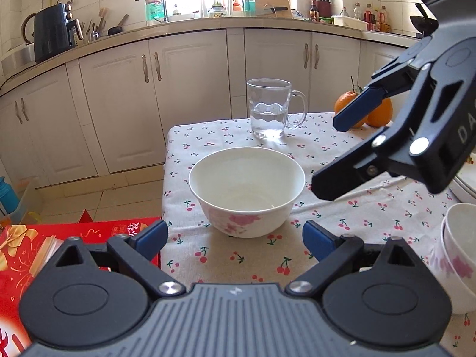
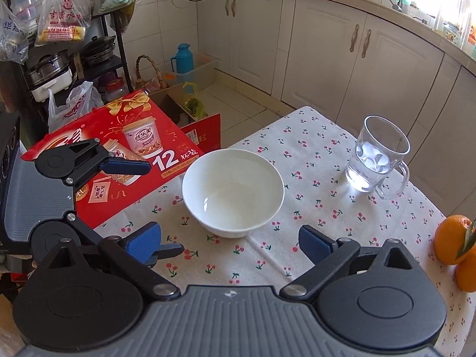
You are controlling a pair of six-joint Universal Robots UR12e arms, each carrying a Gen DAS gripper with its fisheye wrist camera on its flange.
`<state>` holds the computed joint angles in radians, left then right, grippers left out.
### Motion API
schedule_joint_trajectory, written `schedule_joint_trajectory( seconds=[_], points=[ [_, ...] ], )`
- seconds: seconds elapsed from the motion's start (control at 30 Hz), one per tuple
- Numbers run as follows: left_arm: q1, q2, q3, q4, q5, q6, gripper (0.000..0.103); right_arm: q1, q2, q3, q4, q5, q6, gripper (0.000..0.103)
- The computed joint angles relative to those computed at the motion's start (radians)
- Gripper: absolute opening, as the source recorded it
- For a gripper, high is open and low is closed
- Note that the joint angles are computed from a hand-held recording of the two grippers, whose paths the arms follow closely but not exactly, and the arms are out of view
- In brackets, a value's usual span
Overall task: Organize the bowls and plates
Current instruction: 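Grasp the rim of the second pink-floral bowl with the right tool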
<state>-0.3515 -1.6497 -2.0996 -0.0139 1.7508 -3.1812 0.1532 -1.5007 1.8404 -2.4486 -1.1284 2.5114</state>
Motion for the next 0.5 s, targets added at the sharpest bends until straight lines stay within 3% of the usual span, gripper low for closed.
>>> schedule_joint_trajectory(
  seconds=[0.27, 0.5],
  points=[
    [0.003, -0.048, 0.027, 0.030, -0.015, 0.036, 0.096, 0.010, 0.095, -0.085, 0.043, 0.004, -0.014, 0.098],
    [0.007, -0.067, 0.040, 0.031, -0.028, 0.041, 0.094, 0.013, 0.154, -0.135, 0.083, 0.030, -0.004, 0.085]
  ],
)
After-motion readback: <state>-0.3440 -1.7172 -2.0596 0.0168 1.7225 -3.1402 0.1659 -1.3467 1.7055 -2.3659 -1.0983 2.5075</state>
